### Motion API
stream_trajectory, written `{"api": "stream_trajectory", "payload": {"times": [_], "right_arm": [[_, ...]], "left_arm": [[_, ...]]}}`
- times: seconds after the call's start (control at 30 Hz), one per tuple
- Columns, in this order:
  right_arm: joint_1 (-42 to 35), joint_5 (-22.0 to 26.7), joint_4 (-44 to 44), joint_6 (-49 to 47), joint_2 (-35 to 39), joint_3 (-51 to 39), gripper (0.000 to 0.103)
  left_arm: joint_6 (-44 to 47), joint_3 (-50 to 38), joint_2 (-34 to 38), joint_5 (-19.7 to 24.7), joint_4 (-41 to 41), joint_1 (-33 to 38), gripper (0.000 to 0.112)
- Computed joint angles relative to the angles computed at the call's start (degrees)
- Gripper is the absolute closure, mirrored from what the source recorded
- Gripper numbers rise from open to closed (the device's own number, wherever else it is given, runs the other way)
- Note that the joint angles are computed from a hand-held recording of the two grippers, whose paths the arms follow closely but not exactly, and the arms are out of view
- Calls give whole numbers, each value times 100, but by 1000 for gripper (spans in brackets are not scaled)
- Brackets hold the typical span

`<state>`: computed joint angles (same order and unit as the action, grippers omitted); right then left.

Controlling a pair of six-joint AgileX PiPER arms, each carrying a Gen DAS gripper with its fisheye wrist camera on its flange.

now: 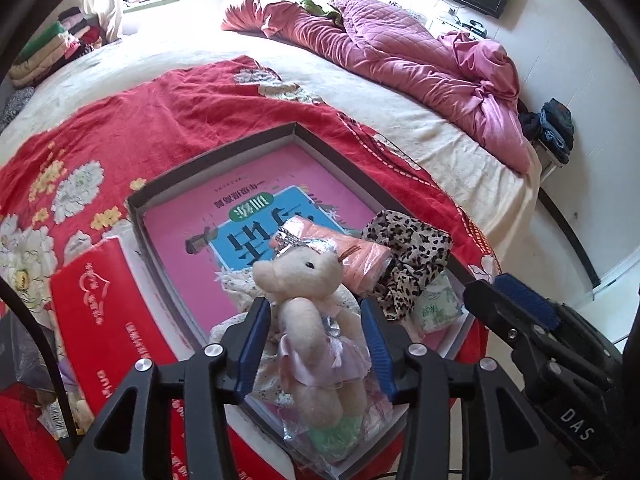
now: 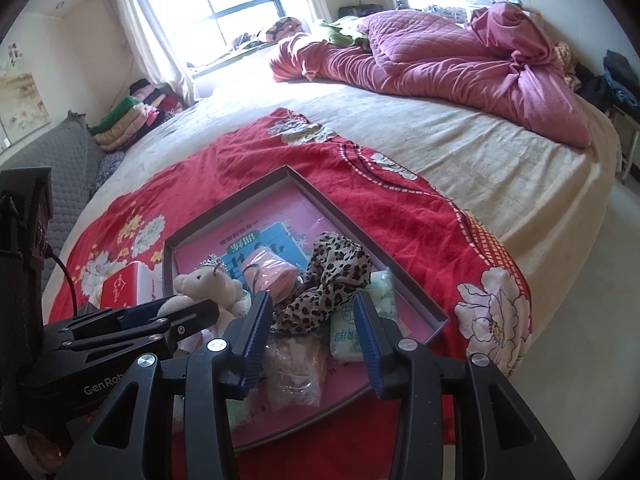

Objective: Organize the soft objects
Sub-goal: 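Move both open tools back over the dark box and snack bag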

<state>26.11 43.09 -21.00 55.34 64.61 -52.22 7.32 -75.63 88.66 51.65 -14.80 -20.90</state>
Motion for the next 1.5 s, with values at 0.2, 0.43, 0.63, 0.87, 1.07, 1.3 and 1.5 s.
{"api": "stream_trajectory", "payload": {"times": [0.2,0.43,0.63,0.87,1.07,1.3,1.5], "right_arm": [[144,93,-193,186,-47,-34,47],[224,209,-320,306,-44,-89,41],[375,354,-570,528,-89,-133,36],[740,643,-1042,991,-63,-314,31],[1090,952,-1331,1285,19,-530,31],[1635,1429,-1705,1526,124,-905,30],[2106,1784,-1987,1703,319,-1191,30]], "left_arm": [[-37,51,-171,-63,85,12,57],[-100,59,-343,-24,197,83,50],[-68,116,-540,35,171,195,41],[179,314,-1008,167,-47,588,32],[391,361,-1282,436,-218,920,30],[625,348,-1633,718,-355,1376,29],[1098,439,-1966,1071,-649,2089,29]]}}
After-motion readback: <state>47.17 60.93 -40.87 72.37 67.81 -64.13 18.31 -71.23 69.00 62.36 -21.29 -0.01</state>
